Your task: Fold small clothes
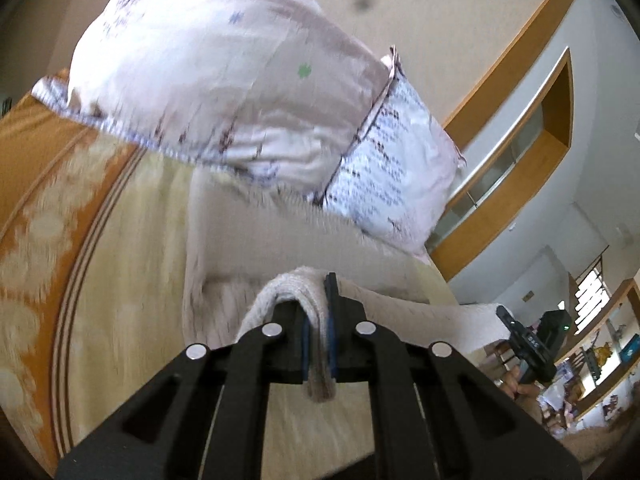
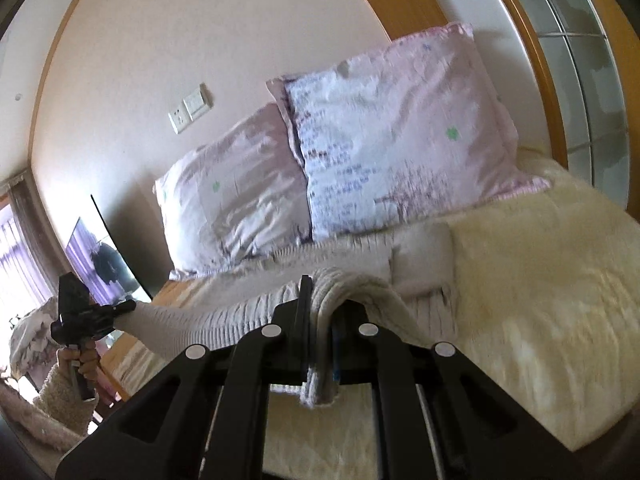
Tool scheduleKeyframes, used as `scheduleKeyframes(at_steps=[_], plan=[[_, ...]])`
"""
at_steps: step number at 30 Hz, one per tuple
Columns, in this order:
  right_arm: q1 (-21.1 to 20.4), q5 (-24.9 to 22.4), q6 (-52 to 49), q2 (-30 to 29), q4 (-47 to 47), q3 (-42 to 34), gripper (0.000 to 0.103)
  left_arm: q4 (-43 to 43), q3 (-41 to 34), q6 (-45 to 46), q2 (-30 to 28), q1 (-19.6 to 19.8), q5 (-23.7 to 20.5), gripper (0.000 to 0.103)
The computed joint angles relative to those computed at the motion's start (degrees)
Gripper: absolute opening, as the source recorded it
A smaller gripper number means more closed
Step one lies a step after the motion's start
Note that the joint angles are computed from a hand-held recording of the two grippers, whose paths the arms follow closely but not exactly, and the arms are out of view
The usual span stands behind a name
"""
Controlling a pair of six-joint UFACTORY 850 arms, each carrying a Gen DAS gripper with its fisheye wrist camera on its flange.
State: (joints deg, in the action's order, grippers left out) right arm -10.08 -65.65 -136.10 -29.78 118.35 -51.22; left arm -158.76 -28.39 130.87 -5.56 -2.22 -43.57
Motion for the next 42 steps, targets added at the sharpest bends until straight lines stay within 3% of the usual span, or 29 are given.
scheduleKeyframes(at_steps=[8, 13, 17, 20, 22, 28, 30, 32, 33, 34, 37, 39, 42], plan=[[3.92, 3.7, -1.33, 0.21, 6.63, -4.44, 0.008, -4.62, -9.04, 7.0, -2.91, 0.48, 6.17, 0.006], [5.84, 6.39, 2.71, -3.62, 8.49, -10.59, 0.008, -2.77, -15.48, 4.7, -8.52, 2.3, 7.77, 0.006], [7.33, 12.41, 11.88, -9.49, 5.69, -18.4, 0.008, 3.31, -22.14, -4.8, -17.07, 4.46, 9.49, 0.006], [8.52, 19.04, 24.92, -15.58, -1.26, -26.55, 0.008, 10.98, -26.55, -15.05, -22.9, 5.93, 10.86, 0.006], [9.04, 21.97, 29.97, -18.04, -4.07, -29.76, 0.008, 11.47, -28.04, -16.0, -25.04, 6.1, 11.64, 0.006], [8.9, 23.35, 41.19, -21.75, -8.77, -35.16, 0.008, 17.28, -30.74, -24.09, -28.4, 7.49, 10.18, 0.007], [9.03, 23.27, 44.2, -22.5, -10.26, -36.86, 0.015, 18.47, -31.58, -25.98, -29.03, 7.62, 10.28, 0.007], [9.19, 22.78, 46.71, -23.18, -11.05, -38.5, 0.056, 19.55, -32.49, -28.48, -29.7, 7.74, 9.91, 0.01], [9.26, 21.55, 46.53, -23.44, -9.83, -38.99, 0.063, 20.6, -33.09, -30.57, -30.18, 7.84, 9.4, 0.015], [9.45, 21.36, 45.54, -23.19, -8.46, -38.92, 0.067, 21.39, -33.68, -32.87, -30.72, 8.06, 8.4, 0.027], [9.66, 19.76, 39.62, -21.27, -3.57, -37.1, 0.067, 18.44, -32.71, -34.22, -29.94, 8.59, 5.05, 0.05], [9.5, 19.11, 35.28, -19.31, -1.11, -34.75, 0.067, 14.37, -30.64, -29.45, -27.65, 8.69, 3.64, 0.057], [9.24, 20.81, 28.52, -16.77, 1.59, -31.17, 0.067, 9.75, -27.97, -21.69, -23.92, 8.34, 6.0, 0.06]])
